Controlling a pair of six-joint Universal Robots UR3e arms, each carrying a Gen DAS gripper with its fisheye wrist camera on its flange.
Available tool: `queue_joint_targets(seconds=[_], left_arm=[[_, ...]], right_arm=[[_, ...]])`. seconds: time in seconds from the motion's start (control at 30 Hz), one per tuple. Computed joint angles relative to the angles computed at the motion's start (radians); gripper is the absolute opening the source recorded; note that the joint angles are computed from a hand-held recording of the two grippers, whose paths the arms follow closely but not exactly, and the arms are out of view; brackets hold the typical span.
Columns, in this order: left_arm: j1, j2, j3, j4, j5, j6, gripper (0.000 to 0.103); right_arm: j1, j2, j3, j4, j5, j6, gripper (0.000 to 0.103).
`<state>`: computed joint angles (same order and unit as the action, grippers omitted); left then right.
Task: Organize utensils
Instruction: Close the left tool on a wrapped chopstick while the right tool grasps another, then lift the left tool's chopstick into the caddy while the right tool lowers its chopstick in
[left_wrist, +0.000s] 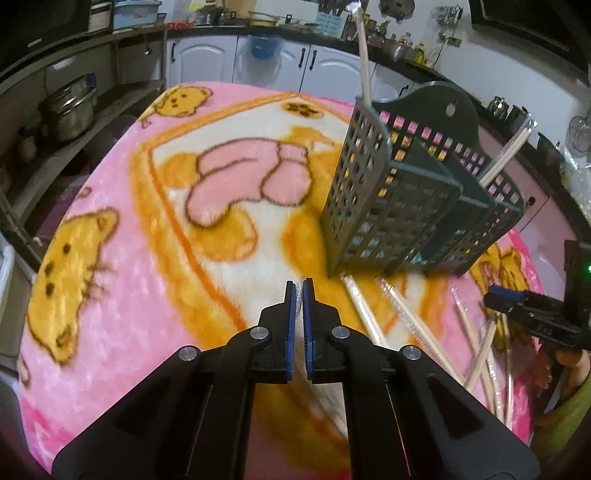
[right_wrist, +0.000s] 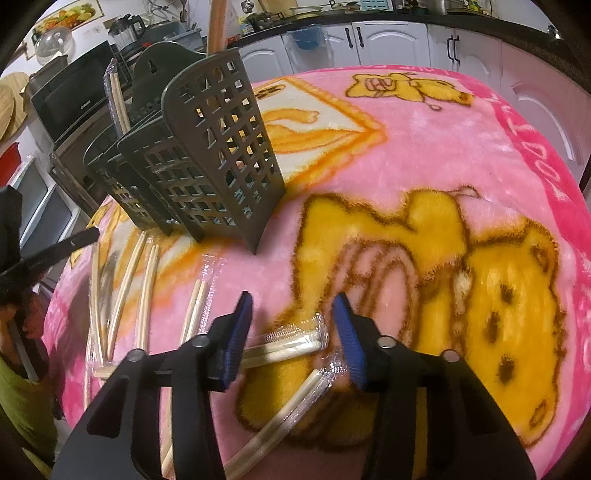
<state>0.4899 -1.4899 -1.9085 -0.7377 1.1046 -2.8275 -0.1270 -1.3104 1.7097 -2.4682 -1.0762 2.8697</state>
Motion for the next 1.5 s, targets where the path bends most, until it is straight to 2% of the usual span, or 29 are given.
queue_joint_targets(seconds=[0.1, 0.17, 0.2, 0.83, 1.13, 1.5], left_arm=[[-0.004, 0.001, 0.017, 0.011, -0.017, -0.013, 0.001], [-0.007, 0.003, 0.025, 0.014, -0.025, -0.019, 0.001], [-0.011, 0.002, 0.033, 0.014, -0.028, -0.022, 0.001], [-0.051, 0.069, 0.175, 0.006, -0.132, -0.054, 0.0], [-0.057, 0.083, 0.249, -0.004, -0.192, -0.07, 0.0], [-0.086, 0.059, 0.362, 0.017, -0.256, -0.111, 0.0]], right_arm=[[0.005, 0.008, -0.012, 0.011, -0.007, -0.023, 0.012], [0.002, 0.006, -0.01, 0.022, 0.014, -0.037, 0.003], [0.006, 0.005, -0.011, 0.025, 0.018, -0.046, 0.002], [-0.024, -0.191, 0.015, -0.026, 0.19, -0.071, 0.001], [0.011, -0.234, -0.078, -0.031, 0.229, -0.081, 0.001], [0.06, -0.202, -0.24, -0.05, 0.221, -0.061, 0.001]])
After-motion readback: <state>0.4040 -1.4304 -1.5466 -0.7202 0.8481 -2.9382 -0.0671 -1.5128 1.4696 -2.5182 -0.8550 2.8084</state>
